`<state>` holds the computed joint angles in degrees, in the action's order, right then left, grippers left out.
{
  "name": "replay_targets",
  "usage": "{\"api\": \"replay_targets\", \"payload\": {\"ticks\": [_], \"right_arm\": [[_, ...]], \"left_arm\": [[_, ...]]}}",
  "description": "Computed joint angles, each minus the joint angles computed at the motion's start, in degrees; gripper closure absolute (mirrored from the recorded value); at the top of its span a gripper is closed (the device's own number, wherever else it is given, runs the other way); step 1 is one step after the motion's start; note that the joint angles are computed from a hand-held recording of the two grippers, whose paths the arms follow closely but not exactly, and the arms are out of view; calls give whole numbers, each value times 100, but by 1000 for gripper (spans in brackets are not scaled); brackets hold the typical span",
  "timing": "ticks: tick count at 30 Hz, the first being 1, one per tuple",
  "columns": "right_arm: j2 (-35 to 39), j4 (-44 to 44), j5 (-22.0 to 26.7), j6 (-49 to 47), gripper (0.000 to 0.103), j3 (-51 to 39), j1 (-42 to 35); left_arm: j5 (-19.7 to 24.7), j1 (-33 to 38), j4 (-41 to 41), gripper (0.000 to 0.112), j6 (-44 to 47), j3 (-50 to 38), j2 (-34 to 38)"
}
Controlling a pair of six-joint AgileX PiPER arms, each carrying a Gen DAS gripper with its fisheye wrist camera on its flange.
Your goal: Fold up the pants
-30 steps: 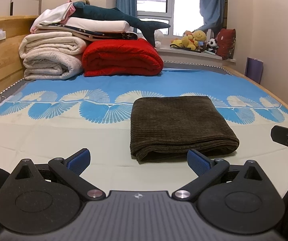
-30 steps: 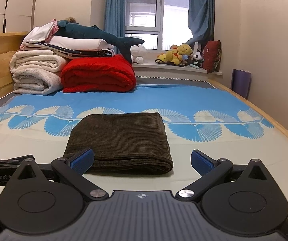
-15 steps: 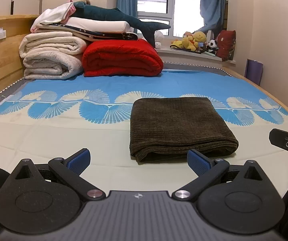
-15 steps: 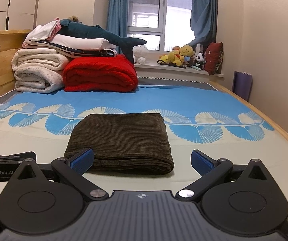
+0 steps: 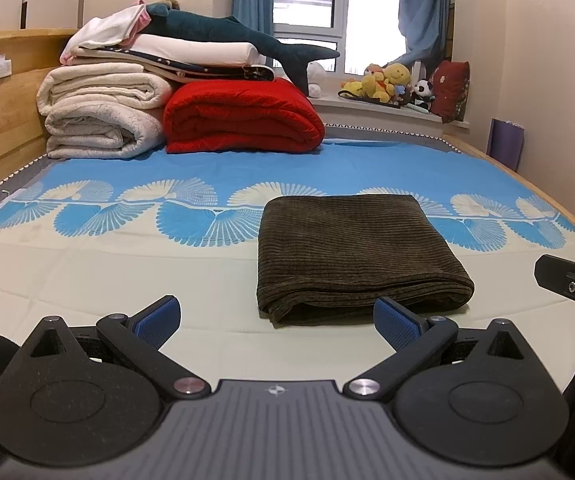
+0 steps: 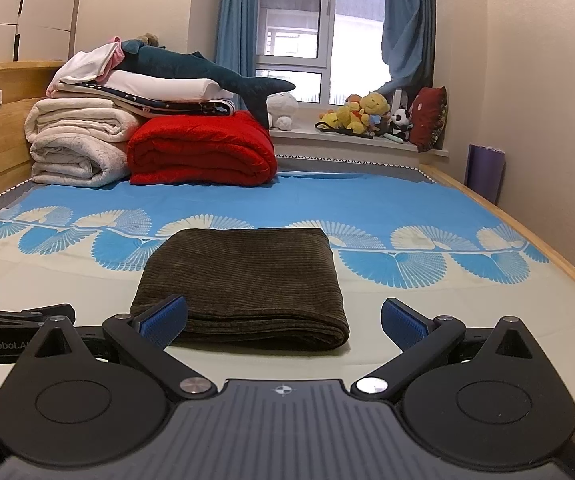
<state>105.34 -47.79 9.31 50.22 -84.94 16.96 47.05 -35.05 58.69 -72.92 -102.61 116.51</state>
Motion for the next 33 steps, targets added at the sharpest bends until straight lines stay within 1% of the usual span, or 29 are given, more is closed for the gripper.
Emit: {"api": "replay_targets", "payload": {"ticks": [15,33], "right_arm": [[-39,-47,-51,35,1,59,-18],[-35,-78,-47,69,1,55,-13]], "left_arm": [[-12,-4,6,10,3,9,-3],[-146,-2,96,10,7,133,-71]]}}
